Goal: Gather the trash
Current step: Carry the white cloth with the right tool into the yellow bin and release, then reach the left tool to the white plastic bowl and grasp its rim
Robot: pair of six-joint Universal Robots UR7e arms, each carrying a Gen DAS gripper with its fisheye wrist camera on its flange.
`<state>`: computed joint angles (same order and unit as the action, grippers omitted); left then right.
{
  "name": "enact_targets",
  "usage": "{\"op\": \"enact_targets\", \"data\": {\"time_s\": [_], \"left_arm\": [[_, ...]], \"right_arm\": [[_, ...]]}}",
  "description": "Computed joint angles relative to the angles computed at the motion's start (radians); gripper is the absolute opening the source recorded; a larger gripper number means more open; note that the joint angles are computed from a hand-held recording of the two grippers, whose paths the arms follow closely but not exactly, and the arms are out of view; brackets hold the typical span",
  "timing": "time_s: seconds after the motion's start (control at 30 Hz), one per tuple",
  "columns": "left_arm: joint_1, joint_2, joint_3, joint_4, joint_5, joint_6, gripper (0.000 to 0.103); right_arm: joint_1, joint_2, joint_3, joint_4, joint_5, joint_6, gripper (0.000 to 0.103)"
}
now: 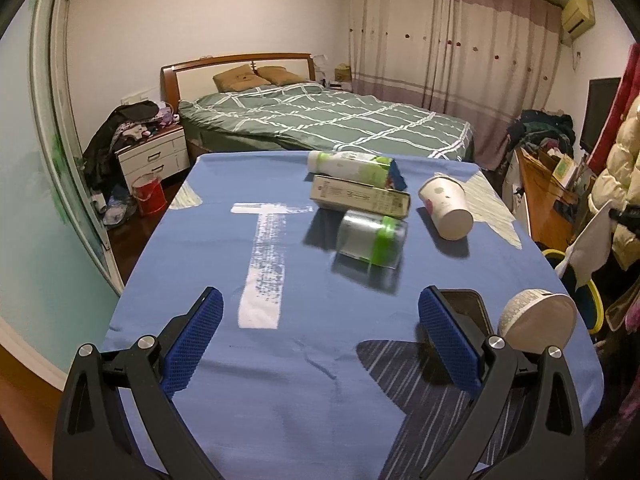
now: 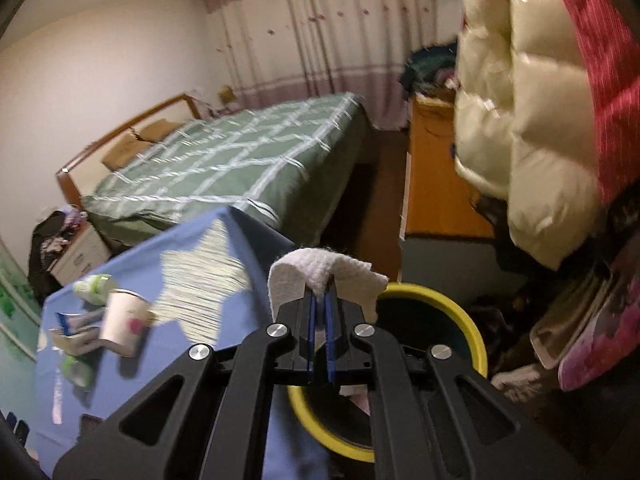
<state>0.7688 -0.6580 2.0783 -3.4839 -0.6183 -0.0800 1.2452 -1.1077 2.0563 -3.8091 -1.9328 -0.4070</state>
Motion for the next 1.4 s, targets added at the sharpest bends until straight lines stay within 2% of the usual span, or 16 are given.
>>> {"op": "enact_targets", "data": {"time_s": [0.1, 0.17, 0.2, 0.47, 0.8, 1.17, 1.4], "left_arm": [[-0.006, 0.007, -0.009, 0.014, 0.0, 0.001, 0.097], [-0.01, 0.012, -0.014, 0.025, 0.001, -0.002, 0.097], [-0.012, 0.017, -0.019, 0.034, 0.0, -0.004, 0.097], [-0.029, 0.052, -0.046, 0.064, -0.032, 0.013, 0.097], [-0.064, 0.155, -0.144, 0.155, -0.138, 0.086, 0.097], [-0.058, 0.223, -0.302, 0.257, -0.16, 0.118, 0.097], [-0.029, 0.278, -0.452, 0.31, -0.135, 0.156, 0.097]], "right_arm": [[-0.04, -0.001, 0.002, 0.013, 0.007, 0.017, 0.015], [-0.058, 0.002, 0.003, 0.011, 0.005, 0.023, 0.036], [-0.065, 0.003, 0.004, 0.009, 0.009, 0.025, 0.038], [-0.112, -0.017, 0.05, -0.017, 0.058, 0.035, 0.041], [-0.135, -0.038, 0.082, -0.008, 0.103, 0.032, 0.042], [-0.158, -0.059, 0.094, 0.006, 0.137, 0.036, 0.043], [-0.159, -0.052, 0.091, 0.025, 0.146, 0.03, 0.043]]}}
